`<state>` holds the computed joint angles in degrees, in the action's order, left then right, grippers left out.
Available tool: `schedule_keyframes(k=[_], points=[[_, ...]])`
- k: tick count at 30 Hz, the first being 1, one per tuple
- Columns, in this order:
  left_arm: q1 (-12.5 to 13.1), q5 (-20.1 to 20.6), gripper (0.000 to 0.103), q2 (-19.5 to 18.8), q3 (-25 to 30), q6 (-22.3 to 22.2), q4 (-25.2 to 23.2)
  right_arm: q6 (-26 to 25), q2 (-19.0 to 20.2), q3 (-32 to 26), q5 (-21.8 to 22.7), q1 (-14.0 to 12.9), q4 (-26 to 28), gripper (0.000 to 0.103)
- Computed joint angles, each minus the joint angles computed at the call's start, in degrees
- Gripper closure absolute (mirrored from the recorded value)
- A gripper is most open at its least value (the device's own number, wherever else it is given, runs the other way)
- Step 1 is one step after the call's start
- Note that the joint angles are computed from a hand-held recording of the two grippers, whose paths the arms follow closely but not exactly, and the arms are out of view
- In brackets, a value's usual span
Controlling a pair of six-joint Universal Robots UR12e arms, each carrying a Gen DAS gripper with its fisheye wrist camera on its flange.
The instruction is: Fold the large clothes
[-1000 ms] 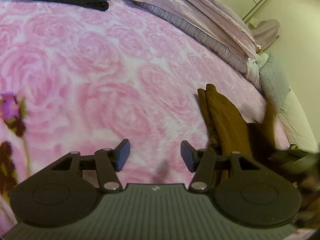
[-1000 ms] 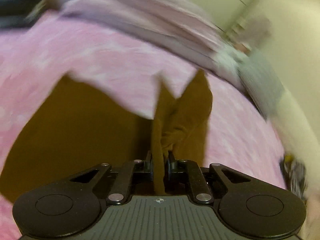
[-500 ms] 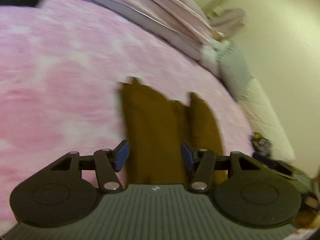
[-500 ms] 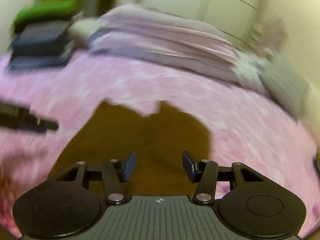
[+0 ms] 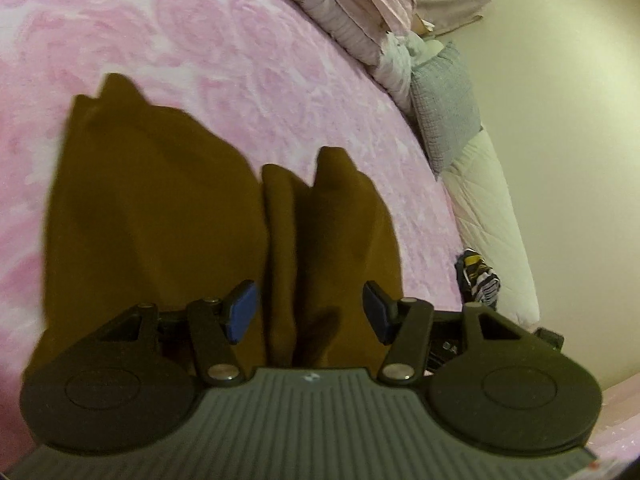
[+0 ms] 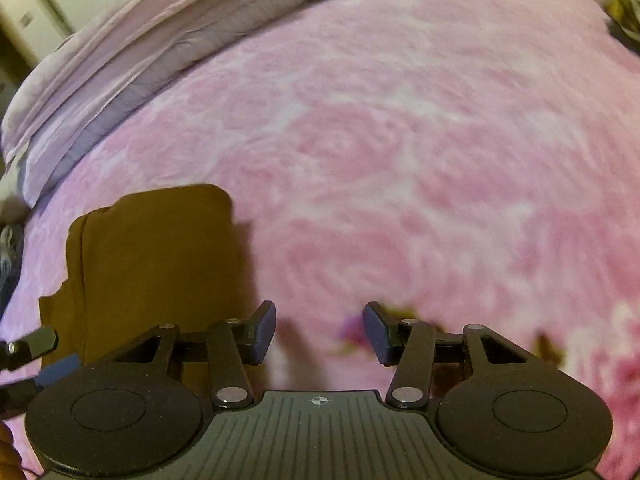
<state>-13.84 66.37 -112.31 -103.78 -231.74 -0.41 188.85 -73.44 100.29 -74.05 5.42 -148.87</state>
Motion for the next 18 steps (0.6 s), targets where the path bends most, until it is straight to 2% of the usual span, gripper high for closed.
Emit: schedule_keyframes(k=[4,7,8,9,12,18], points=[[0.1,-0.7,0.053,-1.6,1.4,-0.5,1.2,-3.9,1.7,-2.4,0.4,0.8,1.5,0.056],[-0.4,-0.1,0.072,-2.0,2.0,0.7,1.4,-6.5,2.7,-3.2,-1.8,1.7,1.6,0.056],[-0.5,0.3,0.085,-1.9,2.1,1.4,1.0,-7.0,2.9,-3.5,-2.2,1.9,1.7,0.057],[-0.7,0.7,0.093,-1.7,2.1,2.1,0.9,-7.5,2.9,-3.6,-2.4,2.0,2.0,0.059],[-0.8,2.6,0.094,-0.4,1.0,3.7,2.4,-8.5,2.7,-3.8,-2.6,2.4,2.4,0.068],[-0.5,7.4,0.095,4.1,-2.5,7.7,3.0,-12.2,2.5,-4.8,-3.9,4.5,2.0,0.07]])
